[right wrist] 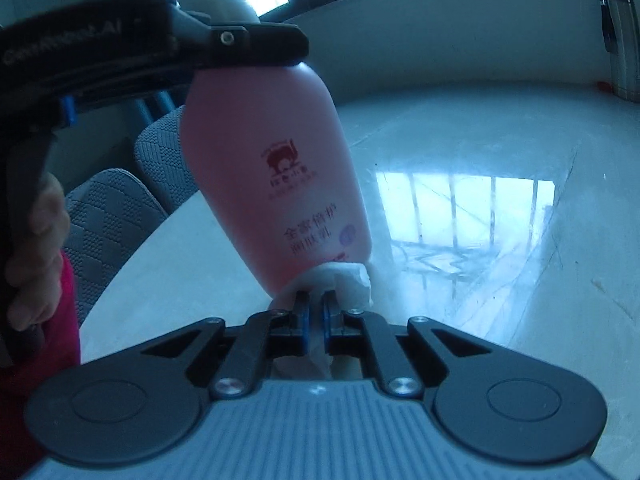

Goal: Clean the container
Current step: 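Wipe the bottle's base with the tissue held in the right gripper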

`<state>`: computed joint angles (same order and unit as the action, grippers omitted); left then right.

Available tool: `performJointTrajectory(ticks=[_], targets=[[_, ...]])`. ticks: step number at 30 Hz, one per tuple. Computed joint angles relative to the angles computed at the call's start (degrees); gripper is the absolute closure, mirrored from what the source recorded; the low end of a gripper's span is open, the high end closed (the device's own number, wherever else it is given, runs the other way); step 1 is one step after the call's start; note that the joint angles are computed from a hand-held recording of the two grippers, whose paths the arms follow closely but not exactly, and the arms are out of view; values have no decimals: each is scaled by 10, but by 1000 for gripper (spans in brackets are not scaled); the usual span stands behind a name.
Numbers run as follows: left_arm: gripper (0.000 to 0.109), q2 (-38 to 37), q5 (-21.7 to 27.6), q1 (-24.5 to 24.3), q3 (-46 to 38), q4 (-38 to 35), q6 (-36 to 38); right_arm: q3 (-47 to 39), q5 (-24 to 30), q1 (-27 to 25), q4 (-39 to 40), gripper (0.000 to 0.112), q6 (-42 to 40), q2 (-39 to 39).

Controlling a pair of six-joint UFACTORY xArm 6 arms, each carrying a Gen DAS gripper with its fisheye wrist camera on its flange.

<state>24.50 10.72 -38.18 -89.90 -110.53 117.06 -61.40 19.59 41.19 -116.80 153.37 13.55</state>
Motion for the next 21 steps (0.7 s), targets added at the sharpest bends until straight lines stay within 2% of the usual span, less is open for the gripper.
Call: performJointTrajectory(ticks=[3, 8, 14, 18, 21], targets=[[67, 0, 0, 0, 1, 1, -2, 17, 23, 9, -56, 105, 59, -19], [67, 2, -6, -1, -2, -6, 6, 75, 122, 44, -145, 105, 159, -78], [67, 2, -6, -2, -3, -2, 4, 118, 218, 71, -194, 106, 216, -113], [66, 0, -6, -2, -1, -3, 6, 113, 212, 70, -196, 106, 214, -104], [66, 1, -6, -1, -2, -2, 2, 113, 174, 69, -180, 106, 200, -110]])
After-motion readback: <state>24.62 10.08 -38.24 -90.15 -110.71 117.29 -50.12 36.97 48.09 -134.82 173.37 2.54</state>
